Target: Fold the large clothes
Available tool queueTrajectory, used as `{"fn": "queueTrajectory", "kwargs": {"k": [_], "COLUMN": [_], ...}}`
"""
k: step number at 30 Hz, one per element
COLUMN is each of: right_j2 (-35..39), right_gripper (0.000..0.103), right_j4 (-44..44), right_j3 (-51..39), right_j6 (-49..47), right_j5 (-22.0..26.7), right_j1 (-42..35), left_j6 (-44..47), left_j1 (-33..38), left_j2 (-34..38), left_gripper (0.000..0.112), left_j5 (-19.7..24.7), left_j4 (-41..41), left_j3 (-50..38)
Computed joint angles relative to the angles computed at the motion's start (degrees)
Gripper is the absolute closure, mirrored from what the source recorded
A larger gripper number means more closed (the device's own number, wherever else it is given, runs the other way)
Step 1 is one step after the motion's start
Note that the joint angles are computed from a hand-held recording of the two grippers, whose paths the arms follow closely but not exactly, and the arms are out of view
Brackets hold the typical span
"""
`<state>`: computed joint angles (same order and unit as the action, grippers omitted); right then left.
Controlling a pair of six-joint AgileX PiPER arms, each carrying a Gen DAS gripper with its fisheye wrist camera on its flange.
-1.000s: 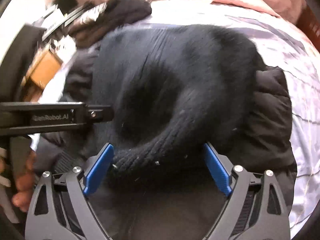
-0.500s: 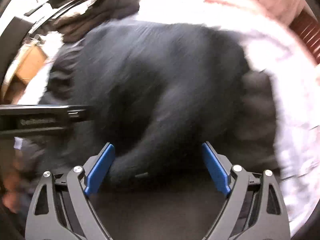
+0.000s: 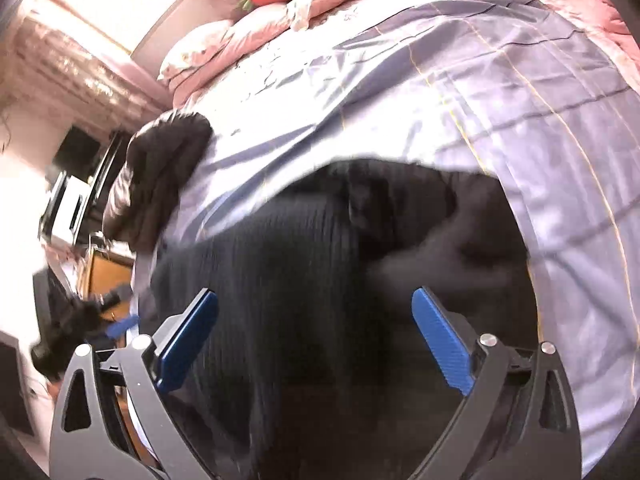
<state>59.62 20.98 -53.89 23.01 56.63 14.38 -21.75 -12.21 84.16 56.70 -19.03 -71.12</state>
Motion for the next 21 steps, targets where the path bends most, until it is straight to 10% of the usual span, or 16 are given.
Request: {"fn": "queueTrajectory", "kwargs": {"k": [10,15,19,21], "right_j2": [39.11,41.46,40.45,38.78], "right_gripper": [0.004,0.006,0.055,0.067], "right_j4": [21.63,21.7,18.73,18.59], "right_j3": [-19.48,-18.51,-18.76,-17.3], "right_j6": [-13.91,-13.42,-14.12,-15.84], "right_j5": [10.34,5.36,5.22,4.56], "right_j1": [-8.0,-5.43,-4.87,-5.4], "left_j6": [9.82,5.97,11.14,13.24], "left_j1": [6.25,3.38,4.11,4.65], "left_j2": [16.61,18.05,19.16,18.02], "left_gripper": [0.012,0.012,0.081,0.089], "left_j5": [0.98,-2.8,-1.58,-2.09], "left_j4": [-12.45,-10.97,-18.72,-20.57], "left_j3": [-5.88,-5.59,-5.07,-3.76]}}
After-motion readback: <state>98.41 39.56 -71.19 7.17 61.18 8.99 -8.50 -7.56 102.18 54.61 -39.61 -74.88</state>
